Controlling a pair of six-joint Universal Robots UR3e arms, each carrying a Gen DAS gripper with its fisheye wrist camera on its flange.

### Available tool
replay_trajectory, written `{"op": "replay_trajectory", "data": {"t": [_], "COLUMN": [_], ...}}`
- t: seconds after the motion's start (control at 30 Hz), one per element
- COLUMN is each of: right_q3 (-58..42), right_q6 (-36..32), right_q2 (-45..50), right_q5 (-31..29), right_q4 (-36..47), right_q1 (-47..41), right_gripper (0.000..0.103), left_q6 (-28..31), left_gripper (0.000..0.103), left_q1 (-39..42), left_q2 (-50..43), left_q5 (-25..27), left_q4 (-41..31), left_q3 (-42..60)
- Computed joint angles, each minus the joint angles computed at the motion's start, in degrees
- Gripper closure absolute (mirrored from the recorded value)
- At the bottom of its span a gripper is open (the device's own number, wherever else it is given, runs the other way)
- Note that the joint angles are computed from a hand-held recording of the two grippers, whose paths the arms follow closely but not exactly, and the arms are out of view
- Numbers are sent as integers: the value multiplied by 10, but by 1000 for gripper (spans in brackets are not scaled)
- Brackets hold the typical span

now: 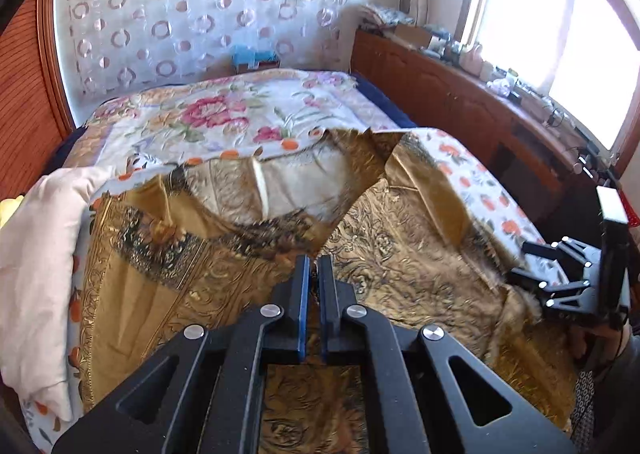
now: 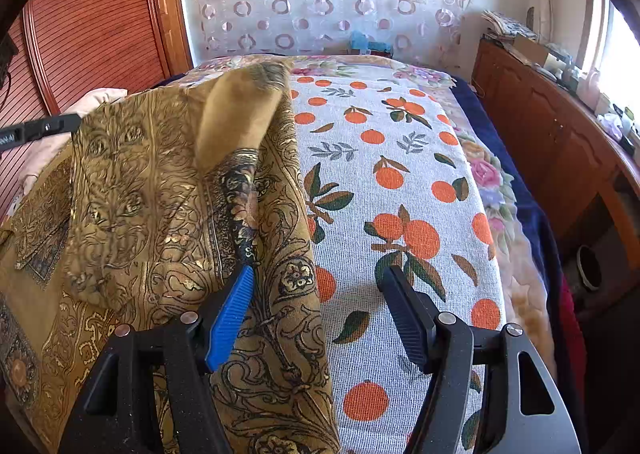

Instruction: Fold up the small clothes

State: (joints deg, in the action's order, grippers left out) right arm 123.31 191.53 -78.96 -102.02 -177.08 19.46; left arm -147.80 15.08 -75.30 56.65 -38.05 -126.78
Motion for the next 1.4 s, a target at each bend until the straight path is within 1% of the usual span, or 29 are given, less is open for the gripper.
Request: {"op": "replay_trajectory", "data": {"t": [0.03,0.1,0.13,0.17,0.2,0.23,0.27,0.33,0.37,0.47,0.57,0.6,0.63,0.67,0.7,0.73,0.77,0.8,0.83,1.03,1.2,1.3,1.4], "right_q3": [0,0,0,0,1,1,1,2,2,3,3,3,3,4,4,4,4,4,4,4,4,4,4], "right_q6": [0,0,0,-1,-2,-1,-2,-2,-2,-3,-4,-4,-4,-5,-5,-5,-6,-5,-5,-5,-6,-6,-6], "right_q2": [0,0,0,0,0,0,0,0,0,0,0,0,0,0,0,0,0,0,0,0,0,0,0], "right_q5": [0,-1,-1,0,1,1,2,2,2,1,3,3,3,4,4,3,4,3,3,3,4,5,3], "right_q4": [0,0,0,0,-1,-1,-2,-3,-3,-3,-4,-4,-4,-5,-5,-4,-5,-5,-5,-5,-6,-6,-6], "right_q1": [0,0,0,-1,-2,-1,-2,-3,-3,-3,-5,-5,-5,-7,-6,-6,-7,-6,-6,-6,-7,-8,-6], "right_gripper": [34,34,34,34,34,34,34,34,34,33,33,33,33,33,33,33,33,33,33,33,32,32,32], "left_q6": [-7,-4,4,23,31,34,37,37,41,48,62,70,80,95,104,115,120,123,129,156,176,194,196], "left_gripper": [98,98,98,98,98,98,98,98,98,98,97,90,76,69,56,47,41,29,25,25,25,25,25], "left_q1": [-4,18,37,60,68,65,53,26,21,18,36,44,54,70,81,93,102,112,122,166,196,213,215], "left_q2": [-13,4,22,43,51,51,44,31,30,41,59,67,78,92,104,113,116,117,116,84,59,50,33], "left_q5": [8,-11,-27,-46,-48,-38,-13,30,40,48,37,33,27,16,9,3,3,5,4,14,11,-2,-9], "left_q4": [8,-4,-23,-59,-73,-75,-69,-36,-27,-11,-35,-49,-60,-70,-77,-86,-91,-92,-96,-97,-114,-130,-136], "left_q3": [7,1,-2,-3,-3,-4,-7,-20,-28,-45,-48,-46,-50,-56,-62,-64,-65,-67,-68,-60,-44,-29,-8]}}
